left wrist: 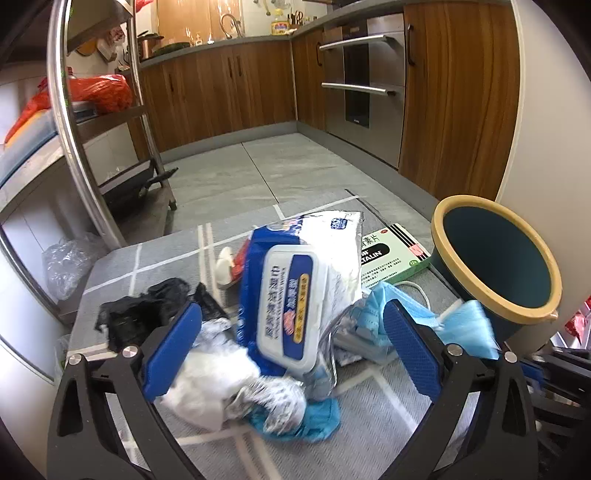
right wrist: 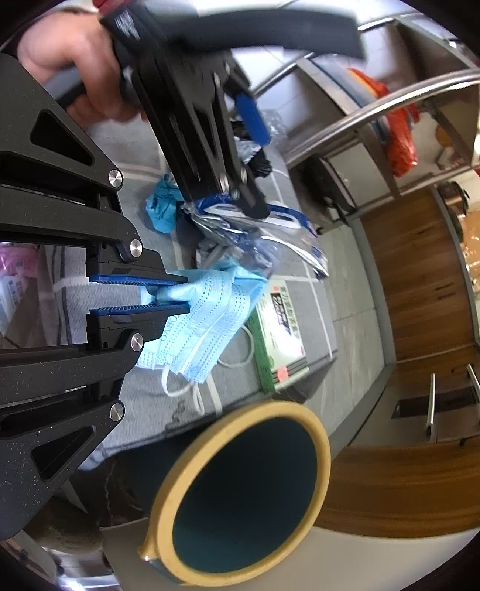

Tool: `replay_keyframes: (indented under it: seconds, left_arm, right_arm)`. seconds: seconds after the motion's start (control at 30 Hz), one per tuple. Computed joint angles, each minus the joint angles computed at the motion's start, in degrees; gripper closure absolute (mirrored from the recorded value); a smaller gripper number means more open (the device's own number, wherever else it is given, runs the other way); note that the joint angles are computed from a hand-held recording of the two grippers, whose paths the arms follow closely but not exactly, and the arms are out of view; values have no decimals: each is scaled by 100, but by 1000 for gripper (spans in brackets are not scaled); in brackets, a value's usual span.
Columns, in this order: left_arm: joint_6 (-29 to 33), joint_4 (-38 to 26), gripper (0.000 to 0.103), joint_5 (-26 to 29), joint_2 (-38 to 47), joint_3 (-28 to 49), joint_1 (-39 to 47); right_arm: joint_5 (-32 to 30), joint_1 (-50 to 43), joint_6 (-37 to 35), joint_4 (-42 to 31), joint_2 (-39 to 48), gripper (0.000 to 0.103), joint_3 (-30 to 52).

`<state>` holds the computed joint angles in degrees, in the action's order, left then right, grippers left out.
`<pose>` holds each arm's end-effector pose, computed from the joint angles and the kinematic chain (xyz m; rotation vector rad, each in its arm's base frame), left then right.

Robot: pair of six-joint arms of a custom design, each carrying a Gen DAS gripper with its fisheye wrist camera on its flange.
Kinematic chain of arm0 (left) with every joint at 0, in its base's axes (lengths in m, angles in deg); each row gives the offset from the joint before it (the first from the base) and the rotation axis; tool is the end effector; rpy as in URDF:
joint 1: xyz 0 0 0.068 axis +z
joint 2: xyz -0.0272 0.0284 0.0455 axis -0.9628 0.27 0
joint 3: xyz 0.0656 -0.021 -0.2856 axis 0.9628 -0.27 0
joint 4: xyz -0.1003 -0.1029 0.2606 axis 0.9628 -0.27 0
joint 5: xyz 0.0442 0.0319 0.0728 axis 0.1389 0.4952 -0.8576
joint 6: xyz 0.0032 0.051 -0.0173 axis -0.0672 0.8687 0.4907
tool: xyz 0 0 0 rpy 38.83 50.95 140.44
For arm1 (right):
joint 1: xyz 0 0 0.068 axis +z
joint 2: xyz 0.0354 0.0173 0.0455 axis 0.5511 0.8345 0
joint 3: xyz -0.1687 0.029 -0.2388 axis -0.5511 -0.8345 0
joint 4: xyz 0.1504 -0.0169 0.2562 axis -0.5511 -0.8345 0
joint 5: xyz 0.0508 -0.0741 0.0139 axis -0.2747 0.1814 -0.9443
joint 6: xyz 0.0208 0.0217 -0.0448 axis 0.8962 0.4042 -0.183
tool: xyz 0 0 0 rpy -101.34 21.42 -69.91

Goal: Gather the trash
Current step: 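Reach both tools toward the trash pile on the table, then grasp the wet-wipes pack with the left tool while the right tool grasps a blue mask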

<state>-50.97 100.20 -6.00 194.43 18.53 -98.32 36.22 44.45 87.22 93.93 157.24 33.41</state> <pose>0.2924 -0.1147 0.0634 0.0055 2.2769 0.1382 0.2728 0.0655 0.0584 -0.3309 2.4058 0.5333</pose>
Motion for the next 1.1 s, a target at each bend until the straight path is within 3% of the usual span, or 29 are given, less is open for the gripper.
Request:
replay_keyframes:
  seconds: [0.17,0.27,0.5,0.7,0.9,1.1]
  left_arm:
    - [-196,-268,15,27,465,525,23]
    - [-262,-517,25,98,770,850,24]
    - [-211,-419,64,16,1075,1041,13]
    - [-164,-145,85,-36,753,734,110]
    - [-250,343,93,114,283,283,416]
    - [-533,777,94,582,-378,-184,817]
  right_arm:
    - [-171,-255,-43,-153,-270,93,-84]
    - [-284,-379,-84,-222,-398,93,-137]
    - [-481,-565,-72,-392,-683,93,-192]
    - [-656,-667,10,-450,-757,93,-184]
    - [-830,-826,41,-515,-937,93,-224]
    - [-1075,-1151,54,-561,-1134,93,-283]
